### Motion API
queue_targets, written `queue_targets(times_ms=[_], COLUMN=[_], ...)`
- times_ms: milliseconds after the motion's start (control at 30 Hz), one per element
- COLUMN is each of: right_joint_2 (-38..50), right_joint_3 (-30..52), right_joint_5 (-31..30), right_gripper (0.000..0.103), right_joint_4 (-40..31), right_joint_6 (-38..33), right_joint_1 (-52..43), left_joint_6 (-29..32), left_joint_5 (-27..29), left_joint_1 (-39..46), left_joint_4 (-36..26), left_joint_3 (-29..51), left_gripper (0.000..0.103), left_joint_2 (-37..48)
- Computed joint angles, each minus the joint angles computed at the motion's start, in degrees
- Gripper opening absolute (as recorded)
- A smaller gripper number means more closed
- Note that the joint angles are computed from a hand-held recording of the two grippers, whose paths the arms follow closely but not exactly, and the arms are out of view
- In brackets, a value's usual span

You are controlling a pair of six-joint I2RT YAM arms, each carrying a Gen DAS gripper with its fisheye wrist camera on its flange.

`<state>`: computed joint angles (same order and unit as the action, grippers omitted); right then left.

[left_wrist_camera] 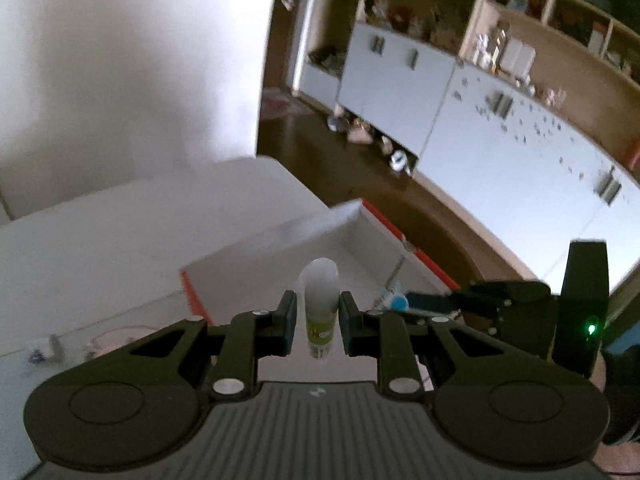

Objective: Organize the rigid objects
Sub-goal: 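Carry the glue stick and astronaut keychain with both tools over the red box, then open left tool to drop the glue stick while right tool releases the astronaut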

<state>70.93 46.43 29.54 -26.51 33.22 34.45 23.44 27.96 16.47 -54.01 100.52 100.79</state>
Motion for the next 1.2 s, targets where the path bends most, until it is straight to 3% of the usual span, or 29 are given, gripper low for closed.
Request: queue_targets(times_ms=[300,500,767,1033,1200], right_joint_2=[0.9,1.9,5.5,8.9,9.8], right_joint_3=[-2.1,-2.8,-1.8,-0.1,0.4], right_joint_5=[-4.3,-6.6,-9.9,-11.9,-13.2], right_gripper=[0.024,0.024,0.024,0.024,0.025], right_joint_4=[2.9,4.5,5.7,4.0,2.4], right_joint_6=[-3.9,-5.4,-6.7,-6.6,-5.7], right_joint_1=[-5.4,-8.1,-11.7,-12.9,-13.5], left_joint_6=[-0.3,-1.5,-2.4,-2.8,-3.8], left_joint_5=[-7.8,-10.8,-14.1,-17.3,-19.1], left_joint_1=[-6.4,-8.6,-11.4,-14.1,-15.1], left_joint_4=[0.8,0.5,-0.5,-5.8,-6.6], left_joint_3=[-0.1,4.7,13.0,28.1,31.6], left_gripper=[0.022,0.022,0.022,0.022,0.022], left_joint_2=[6.8,13.0,20.9,31.9,35.8])
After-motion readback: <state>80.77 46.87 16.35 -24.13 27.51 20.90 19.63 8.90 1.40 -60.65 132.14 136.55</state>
